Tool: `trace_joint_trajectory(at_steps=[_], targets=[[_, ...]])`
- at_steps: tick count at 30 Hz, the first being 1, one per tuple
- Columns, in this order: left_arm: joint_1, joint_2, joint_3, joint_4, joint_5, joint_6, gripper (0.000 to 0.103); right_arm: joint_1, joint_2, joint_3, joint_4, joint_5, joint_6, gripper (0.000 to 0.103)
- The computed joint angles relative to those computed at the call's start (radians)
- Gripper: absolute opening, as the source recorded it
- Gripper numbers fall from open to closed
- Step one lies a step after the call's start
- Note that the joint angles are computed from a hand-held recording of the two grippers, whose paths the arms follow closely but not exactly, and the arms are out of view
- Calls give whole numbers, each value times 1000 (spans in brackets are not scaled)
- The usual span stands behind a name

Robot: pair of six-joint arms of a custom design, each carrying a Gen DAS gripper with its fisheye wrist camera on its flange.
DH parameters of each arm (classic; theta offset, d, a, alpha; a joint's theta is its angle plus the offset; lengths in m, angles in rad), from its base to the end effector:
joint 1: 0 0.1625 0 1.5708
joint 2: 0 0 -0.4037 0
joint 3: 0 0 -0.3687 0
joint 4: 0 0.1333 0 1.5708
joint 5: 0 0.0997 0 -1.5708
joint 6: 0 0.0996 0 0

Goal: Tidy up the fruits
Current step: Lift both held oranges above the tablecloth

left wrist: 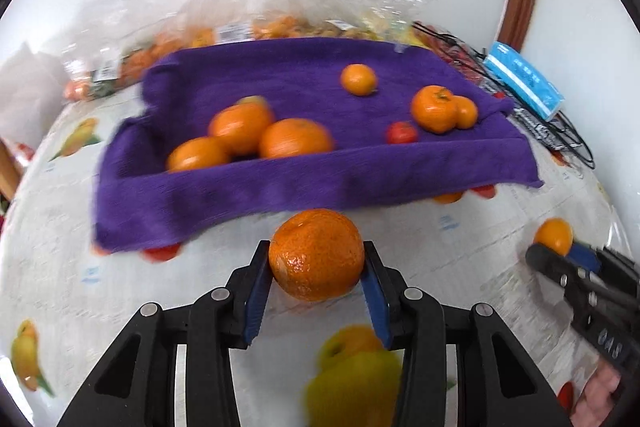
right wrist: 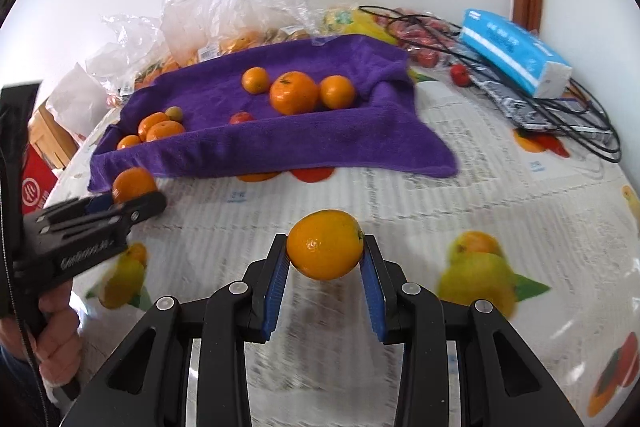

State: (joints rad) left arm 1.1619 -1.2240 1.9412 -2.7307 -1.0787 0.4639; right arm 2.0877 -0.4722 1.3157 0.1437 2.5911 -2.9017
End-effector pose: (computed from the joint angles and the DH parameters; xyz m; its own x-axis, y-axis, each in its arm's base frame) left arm -0.0503 -0.5697 0.2632 -0.6344 0.5183 -0.5735 0.7191 0.6678 -0.1921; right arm 0.3140 -0.4544 -0.0277 -0.7652 0.3178 0.5599 -0.2374 0.6691 -0.7042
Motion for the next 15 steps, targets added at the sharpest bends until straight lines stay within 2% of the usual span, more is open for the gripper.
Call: trace_joint_trajectory(at_steps=[5,11,15], targets=[[25,-31,-2,-32,59,41,41,-1,53,-95,34,-8,-45,36],[71,-39,-22,-18,30,21,41,-4,90,-156,42,-25,-83,36],[74,-34,-28,-15,26,21,41,-9,92,-157,51,-48,-91,36]])
